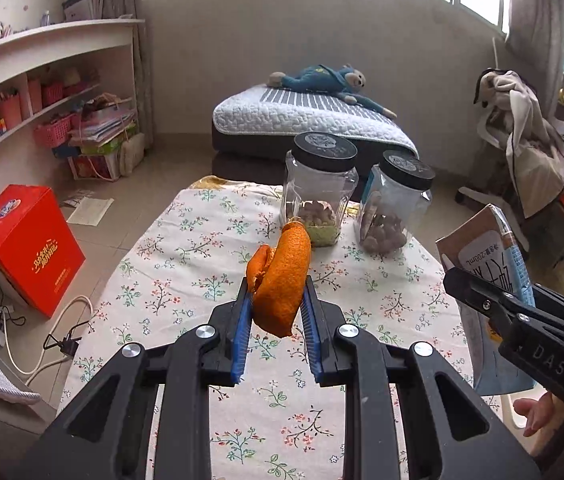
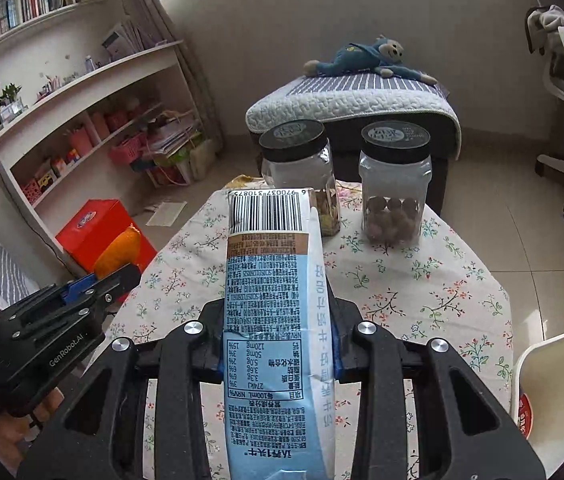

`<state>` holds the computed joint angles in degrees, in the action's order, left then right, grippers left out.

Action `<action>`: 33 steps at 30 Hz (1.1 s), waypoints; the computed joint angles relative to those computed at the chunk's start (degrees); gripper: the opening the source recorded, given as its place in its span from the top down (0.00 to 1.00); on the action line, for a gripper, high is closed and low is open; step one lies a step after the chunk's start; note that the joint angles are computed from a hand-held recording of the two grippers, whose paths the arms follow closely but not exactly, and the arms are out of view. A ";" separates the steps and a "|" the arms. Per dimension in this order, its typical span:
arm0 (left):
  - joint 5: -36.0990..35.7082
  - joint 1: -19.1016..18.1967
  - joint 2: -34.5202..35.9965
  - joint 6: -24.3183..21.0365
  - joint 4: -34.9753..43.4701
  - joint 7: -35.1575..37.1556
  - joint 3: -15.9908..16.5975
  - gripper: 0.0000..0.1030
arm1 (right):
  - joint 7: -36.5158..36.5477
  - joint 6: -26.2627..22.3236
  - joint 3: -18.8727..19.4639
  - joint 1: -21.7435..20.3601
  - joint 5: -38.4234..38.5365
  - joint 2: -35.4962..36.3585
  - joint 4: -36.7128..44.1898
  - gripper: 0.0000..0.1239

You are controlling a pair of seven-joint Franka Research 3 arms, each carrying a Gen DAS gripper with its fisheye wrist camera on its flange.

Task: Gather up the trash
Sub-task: 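Lift the orange peel and milk carton and carry both toward the bin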

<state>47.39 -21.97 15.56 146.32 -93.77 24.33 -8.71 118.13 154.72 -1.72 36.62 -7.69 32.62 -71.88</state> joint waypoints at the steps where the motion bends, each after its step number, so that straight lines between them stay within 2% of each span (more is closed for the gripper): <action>1: 1.76 -0.62 -0.28 -0.40 -0.06 -1.31 0.40 0.77 | 1.35 0.80 -1.51 1.28 -1.81 -0.32 -0.47 0.73; 4: 6.62 -1.81 -1.03 -1.35 -0.31 -5.05 0.84 0.77 | 5.24 2.93 -4.67 3.81 -6.45 -1.02 -1.78 0.73; 11: 13.23 -2.62 -1.43 -2.81 0.28 -9.69 0.11 0.77 | 12.07 6.92 -7.78 6.12 -13.57 -3.66 -5.44 0.74; 21: 16.18 -3.33 -1.04 -2.63 1.38 -11.87 -0.34 0.77 | 19.19 10.72 -9.58 6.47 -20.18 -7.45 -10.21 0.74; 33: 16.90 -5.03 1.04 -2.33 4.23 -12.24 -0.24 0.77 | 27.94 9.71 -9.97 6.02 -31.00 -11.21 -14.07 0.74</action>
